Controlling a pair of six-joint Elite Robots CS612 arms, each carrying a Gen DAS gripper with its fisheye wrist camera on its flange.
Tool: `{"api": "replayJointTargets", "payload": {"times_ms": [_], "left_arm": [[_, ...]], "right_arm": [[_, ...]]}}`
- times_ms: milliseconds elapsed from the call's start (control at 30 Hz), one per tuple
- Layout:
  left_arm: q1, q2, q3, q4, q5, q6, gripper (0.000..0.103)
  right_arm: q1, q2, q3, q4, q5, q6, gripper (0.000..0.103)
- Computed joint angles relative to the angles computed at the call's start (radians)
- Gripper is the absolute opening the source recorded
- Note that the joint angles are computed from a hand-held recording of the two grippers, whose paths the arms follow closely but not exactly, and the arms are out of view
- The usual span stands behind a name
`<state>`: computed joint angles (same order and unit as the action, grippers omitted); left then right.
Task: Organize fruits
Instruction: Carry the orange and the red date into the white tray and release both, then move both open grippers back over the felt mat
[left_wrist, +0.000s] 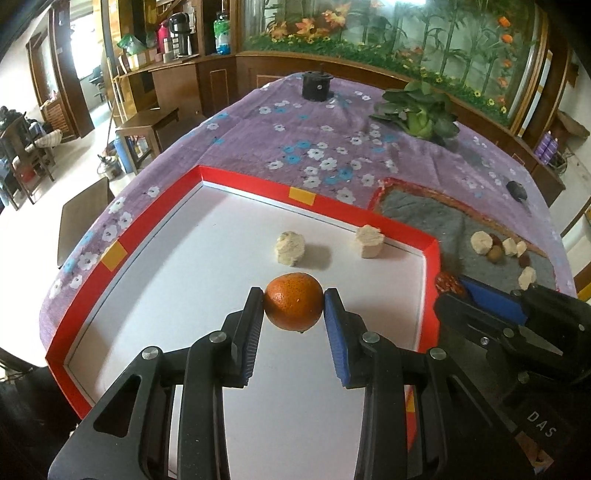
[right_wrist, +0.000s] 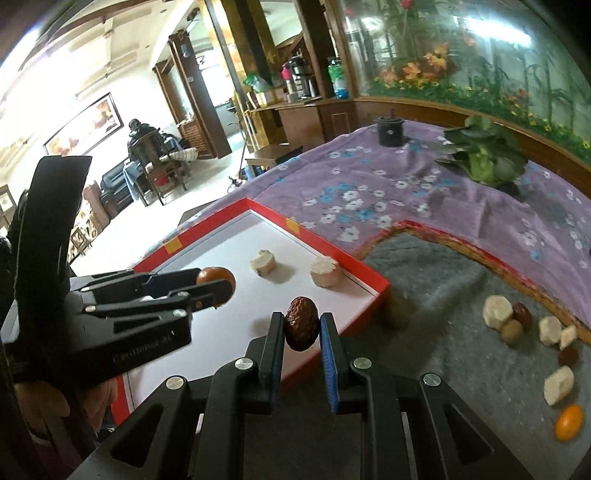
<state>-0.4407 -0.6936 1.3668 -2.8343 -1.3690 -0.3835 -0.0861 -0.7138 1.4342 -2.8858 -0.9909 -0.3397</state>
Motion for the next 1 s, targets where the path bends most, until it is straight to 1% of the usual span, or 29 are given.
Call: {"api": "replayJointTargets", "payload": {"times_ms": [200,400,533,633,733,800,833,867,900,933,1000], "left_arm": [[0.008,0.009,-0.012,0.021,-0.008,0.000,0.033],[0.012,0.017,-0.023,0.043,-0.017,-0.001,0.033],[0.010,0.021,-0.030,0.050,0.003,-0.002,0.033],[0.012,0.022,-0.032,0.049,-0.003,-0.015,0.033],[0.010,0.023,-0.034,0.053,0.011,-0.020,0.034],[0.010,0.023,-0.036,0.057,0.011,-0.022,0.034],[0.010,0.023,-0.037,0.061,0.012,-0.022,0.036],[0.009,0.022,-0.036,0.059,0.017,-0.023,0.048],[0.009,0.021,-0.034,0.052,0.022,-0.024,0.057],[0.008,0.019,-0.028,0.035,0.027,-0.027,0.068],[0.008,0.014,-0.019,0.006,0.033,-0.038,0.069]], "right_arm": [[0.026,0.029,-0.057,0.069,-0.033,-0.046,0.018],[0.040,0.059,-0.105,0.140,-0.060,-0.075,0.018],[0.046,0.067,-0.117,0.148,-0.087,-0.092,0.018],[0.046,0.069,-0.119,0.148,-0.087,-0.094,0.018],[0.051,0.064,-0.116,0.153,-0.110,-0.120,0.019],[0.050,0.059,-0.109,0.152,-0.107,-0.122,0.022],[0.047,0.057,-0.104,0.148,-0.096,-0.118,0.023],[0.045,0.055,-0.100,0.146,-0.093,-0.114,0.024],[0.043,0.052,-0.096,0.142,-0.090,-0.108,0.024],[0.040,0.049,-0.090,0.137,-0.086,-0.100,0.024],[0.034,0.043,-0.079,0.125,-0.077,-0.090,0.025]]}}
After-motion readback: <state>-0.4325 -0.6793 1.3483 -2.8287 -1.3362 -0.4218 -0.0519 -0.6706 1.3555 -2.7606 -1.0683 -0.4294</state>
